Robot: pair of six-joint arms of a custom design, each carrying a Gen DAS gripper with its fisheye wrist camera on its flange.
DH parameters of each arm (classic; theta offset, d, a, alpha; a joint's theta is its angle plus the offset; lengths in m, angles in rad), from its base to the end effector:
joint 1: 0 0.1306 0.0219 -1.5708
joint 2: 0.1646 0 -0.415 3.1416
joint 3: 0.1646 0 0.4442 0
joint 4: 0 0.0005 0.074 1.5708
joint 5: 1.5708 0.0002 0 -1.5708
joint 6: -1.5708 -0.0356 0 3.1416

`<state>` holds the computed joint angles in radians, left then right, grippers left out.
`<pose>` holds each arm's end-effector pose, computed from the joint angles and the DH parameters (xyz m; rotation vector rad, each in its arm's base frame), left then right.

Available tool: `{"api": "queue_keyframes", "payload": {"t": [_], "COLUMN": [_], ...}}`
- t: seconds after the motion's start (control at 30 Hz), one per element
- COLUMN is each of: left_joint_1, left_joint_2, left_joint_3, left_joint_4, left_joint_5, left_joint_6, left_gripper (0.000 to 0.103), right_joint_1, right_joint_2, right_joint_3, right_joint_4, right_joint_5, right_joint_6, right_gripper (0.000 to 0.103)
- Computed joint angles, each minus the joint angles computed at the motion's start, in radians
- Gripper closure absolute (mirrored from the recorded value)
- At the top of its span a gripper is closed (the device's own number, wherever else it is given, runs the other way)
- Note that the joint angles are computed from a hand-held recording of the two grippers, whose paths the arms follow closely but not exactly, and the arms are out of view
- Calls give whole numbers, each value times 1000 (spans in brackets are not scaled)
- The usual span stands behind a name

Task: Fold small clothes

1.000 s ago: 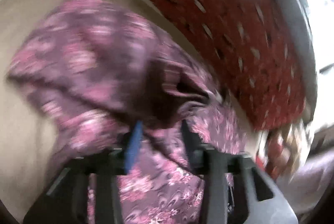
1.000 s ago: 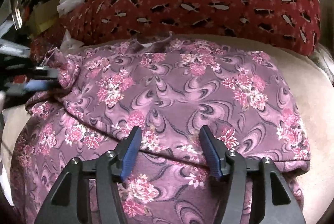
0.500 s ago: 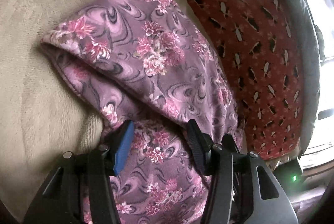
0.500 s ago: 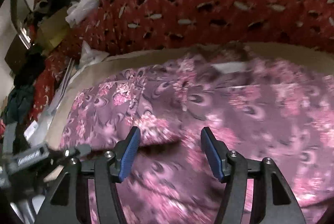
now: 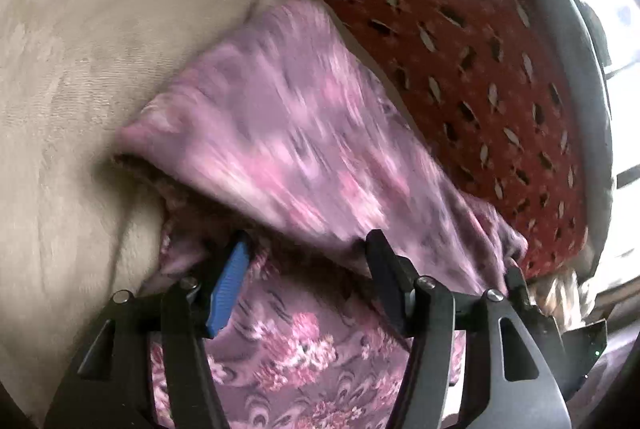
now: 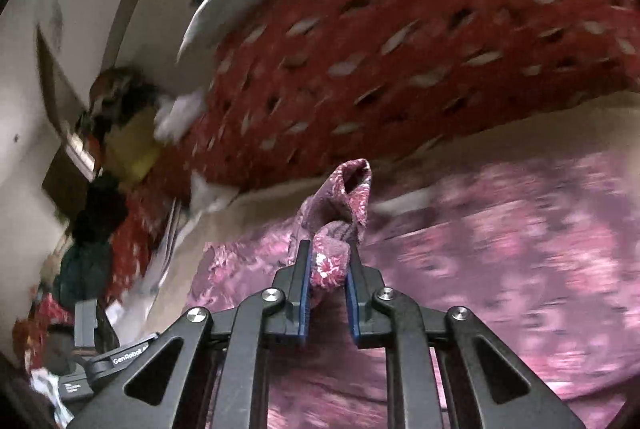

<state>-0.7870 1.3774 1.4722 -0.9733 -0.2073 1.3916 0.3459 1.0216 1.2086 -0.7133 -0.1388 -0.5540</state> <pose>0.3730 -0.3645 0.5036 -0.8529 2.4128 -0.6943 0.3720 0.1388 0.5428 0.1387 2.1625 0.6775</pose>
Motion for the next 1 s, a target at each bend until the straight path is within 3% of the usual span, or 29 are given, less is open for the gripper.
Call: {"api": "queue_keyframes", "payload": {"t": [0.27, 0.47, 0.7, 0.77, 0.8, 0.83, 0.93, 1.0], "left_joint_1": [-21, -22, -34, -45, -53, -62, -82, -79], "left_joint_2": [30, 54, 77, 75, 73, 75, 84, 96], "left_joint_3": [30, 57, 90, 92, 92, 97, 127, 161], "left_joint_4": [-39, -82, -116, -93, -67, -53, -32, -92], "left_joint_5": [-16, -38, -61, -52, -35, -27, -47, -129], "left_joint_6": [-17, -35, -63, -75, -95, -115, -206, -236], "left_gripper": [42, 42, 42, 42, 42, 42, 42, 42], "right_joint_1": [-270, -341, -370, -362, -353, -350, -358, -373], "right_joint_2": [-144, -141, -146, -116, -106, -106, -144, -175], "right_joint_3": [-109, -147, -171, -154, -143, -141, -151, -163], "right_joint_4": [-72, -183, -122, -157, -169, -162, -74, -28], "right_joint_5": [-58, -69, -143, -135, -120, -122, -139, -138], "right_joint_6": [-17, 34, -105, -87, -66, -39, -26, -44], "right_gripper": [89, 88, 63, 66, 80, 88, 89, 89]}}
